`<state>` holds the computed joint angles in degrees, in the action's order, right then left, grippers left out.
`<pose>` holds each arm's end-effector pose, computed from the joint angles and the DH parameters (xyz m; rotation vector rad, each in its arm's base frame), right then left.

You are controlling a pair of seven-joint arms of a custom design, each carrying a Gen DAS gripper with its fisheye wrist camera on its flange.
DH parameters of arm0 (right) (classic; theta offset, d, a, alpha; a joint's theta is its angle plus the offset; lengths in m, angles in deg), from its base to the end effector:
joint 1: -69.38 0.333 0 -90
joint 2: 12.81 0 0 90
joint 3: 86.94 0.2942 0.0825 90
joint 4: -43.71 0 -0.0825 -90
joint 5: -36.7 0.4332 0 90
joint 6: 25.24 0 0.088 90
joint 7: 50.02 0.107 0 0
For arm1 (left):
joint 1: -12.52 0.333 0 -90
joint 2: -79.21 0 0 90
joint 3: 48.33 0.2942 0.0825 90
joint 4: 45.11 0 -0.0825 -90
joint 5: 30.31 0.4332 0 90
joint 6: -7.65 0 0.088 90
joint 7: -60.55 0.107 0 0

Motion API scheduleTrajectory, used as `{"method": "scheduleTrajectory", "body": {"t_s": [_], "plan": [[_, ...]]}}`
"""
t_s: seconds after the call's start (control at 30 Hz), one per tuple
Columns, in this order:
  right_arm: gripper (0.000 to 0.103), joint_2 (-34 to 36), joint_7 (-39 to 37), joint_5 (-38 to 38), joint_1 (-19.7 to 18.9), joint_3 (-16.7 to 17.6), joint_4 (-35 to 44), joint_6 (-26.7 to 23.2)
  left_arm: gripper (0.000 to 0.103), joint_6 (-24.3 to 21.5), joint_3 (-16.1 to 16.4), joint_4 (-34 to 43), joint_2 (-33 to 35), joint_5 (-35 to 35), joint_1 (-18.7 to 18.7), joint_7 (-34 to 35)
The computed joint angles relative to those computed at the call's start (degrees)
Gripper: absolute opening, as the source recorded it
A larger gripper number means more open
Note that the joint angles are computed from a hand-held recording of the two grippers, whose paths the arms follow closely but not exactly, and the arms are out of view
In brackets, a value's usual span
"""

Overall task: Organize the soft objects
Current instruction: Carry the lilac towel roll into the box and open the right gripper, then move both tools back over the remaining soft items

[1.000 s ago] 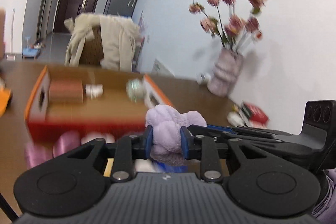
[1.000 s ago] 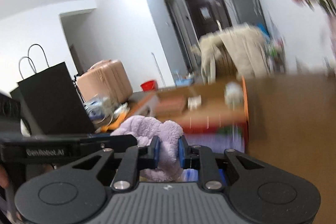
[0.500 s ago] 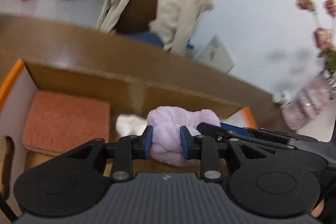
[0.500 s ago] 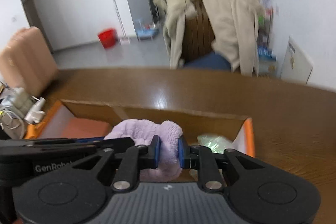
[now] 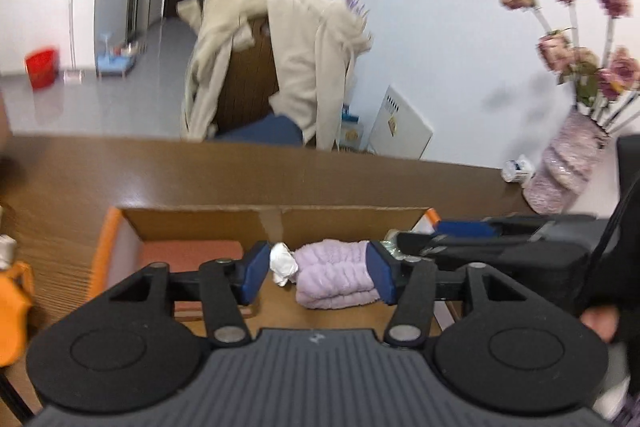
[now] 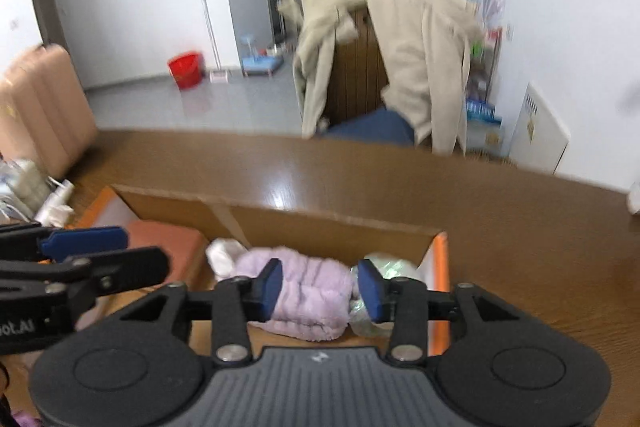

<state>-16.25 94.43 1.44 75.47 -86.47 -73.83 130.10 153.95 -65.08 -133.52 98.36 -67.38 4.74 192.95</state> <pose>0.6214 0.0921 0.5017 -1.3990 2.0358 -0.7880 0.6923 -0.2758 0.5090 -1.1435 2.4465 -1.2650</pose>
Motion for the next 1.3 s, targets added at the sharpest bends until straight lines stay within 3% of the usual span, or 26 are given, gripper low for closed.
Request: {"method": "scheduleTrajectory", "body": {"t_s": [0.1,0.23,0.43,0.57,0.7,0.8,0.93,1.07,1.2,1.3], "plan": [[0.054,-8.1,1.2,-2.7,-0.3,1.0,-5.4,-0.4,0.070,2.2,-0.4,-7.8,-8.4,-5.3,2.3,7.0],[0.062,-18.6,3.0,-5.6,-1.8,4.4,-12.4,-2.1,0.077,3.8,2.3,-16.0,-18.1,-12.5,2.2,15.0],[0.064,-29.7,4.6,-5.8,-2.8,8.8,-19.5,-4.2,0.084,5.5,7.8,-26.4,-29.4,-20.9,-1.5,23.1],[0.068,-37.7,9.4,-6.9,-3.4,12.2,-25.9,-2.7,0.092,8.7,11.7,-35.6,-37.6,-28.3,-5.1,31.3],[0.069,-45.8,12.5,-6.0,-1.4,14.5,-33.6,0.5,0.096,8.5,15.9,-45.1,-46.0,-35.3,-8.4,40.6],[0.069,-51.8,17.2,-6.7,-1.5,19.9,-38.5,1.5,0.100,9.4,18.5,-52.4,-52.7,-40.9,-10.6,47.7],[0.075,-58.4,26.0,-9.3,-0.5,29.1,-42.9,-0.4,0.103,12.2,20.9,-62.7,-62.7,-54.4,-12.0,62.8],[0.076,-60.2,34.9,-10.5,3.4,36.4,-44.8,-5.6,0.103,11.1,20.5,-70.5,-69.9,-57.6,-8.2,64.4],[0.082,-57.5,42.7,-11.0,6.0,42.4,-44.0,-10.6,0.103,11.8,19.7,-75.7,-73.5,-53.0,-5.4,59.2],[0.083,-54.6,49.0,-10.2,8.7,43.7,-44.2,-10.8,0.103,10.9,21.0,-78.8,-75.5,-47.4,-4.4,55.8]]}}
